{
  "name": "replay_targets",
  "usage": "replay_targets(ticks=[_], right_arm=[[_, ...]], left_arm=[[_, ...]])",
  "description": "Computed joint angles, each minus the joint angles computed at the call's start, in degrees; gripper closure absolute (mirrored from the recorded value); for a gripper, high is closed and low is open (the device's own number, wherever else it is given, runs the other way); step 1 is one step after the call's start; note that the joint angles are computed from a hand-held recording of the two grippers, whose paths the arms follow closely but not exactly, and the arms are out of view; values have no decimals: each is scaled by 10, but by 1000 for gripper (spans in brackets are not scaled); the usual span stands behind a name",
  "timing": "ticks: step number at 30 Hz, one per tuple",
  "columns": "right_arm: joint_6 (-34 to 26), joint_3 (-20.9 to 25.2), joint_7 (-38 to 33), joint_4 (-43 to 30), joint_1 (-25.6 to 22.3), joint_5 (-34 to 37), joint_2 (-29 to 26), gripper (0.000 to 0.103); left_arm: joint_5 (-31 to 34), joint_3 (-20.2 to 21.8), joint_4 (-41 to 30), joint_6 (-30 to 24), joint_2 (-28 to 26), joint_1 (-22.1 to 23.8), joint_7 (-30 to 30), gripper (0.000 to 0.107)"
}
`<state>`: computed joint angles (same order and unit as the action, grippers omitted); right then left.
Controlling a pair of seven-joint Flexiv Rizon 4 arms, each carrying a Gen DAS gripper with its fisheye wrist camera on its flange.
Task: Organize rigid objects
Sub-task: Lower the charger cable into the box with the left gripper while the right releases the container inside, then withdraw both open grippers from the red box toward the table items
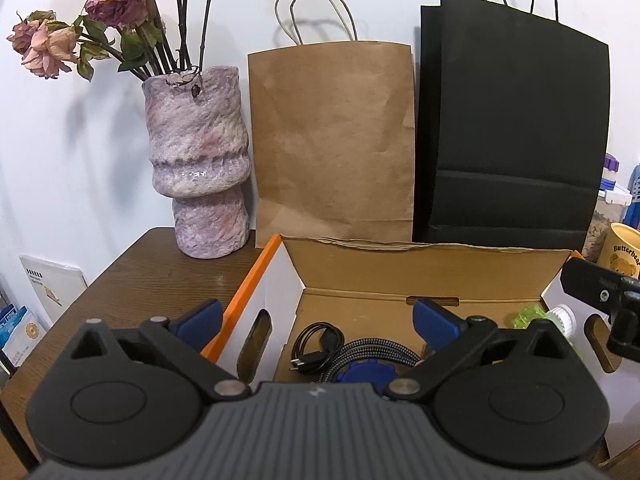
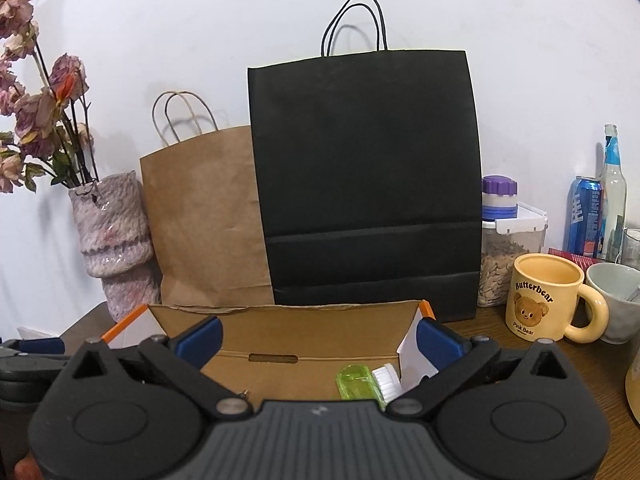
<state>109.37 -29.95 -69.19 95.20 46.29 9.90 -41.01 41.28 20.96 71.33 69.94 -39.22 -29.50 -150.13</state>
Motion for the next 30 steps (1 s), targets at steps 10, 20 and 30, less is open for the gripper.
replay_targets(ticks=[10, 20, 30], right_arm=[[3, -10, -7, 12, 11, 4, 6, 0], [24, -8, -39, 35, 20, 28, 24, 0], [36, -13, -91, 75, 46, 59, 47, 0]], left_arm=[[-2, -7, 10, 2, 8, 4, 10, 4], [23, 4, 27, -3, 25, -10, -16, 4], [70, 0, 67, 4, 64, -17, -51, 4]])
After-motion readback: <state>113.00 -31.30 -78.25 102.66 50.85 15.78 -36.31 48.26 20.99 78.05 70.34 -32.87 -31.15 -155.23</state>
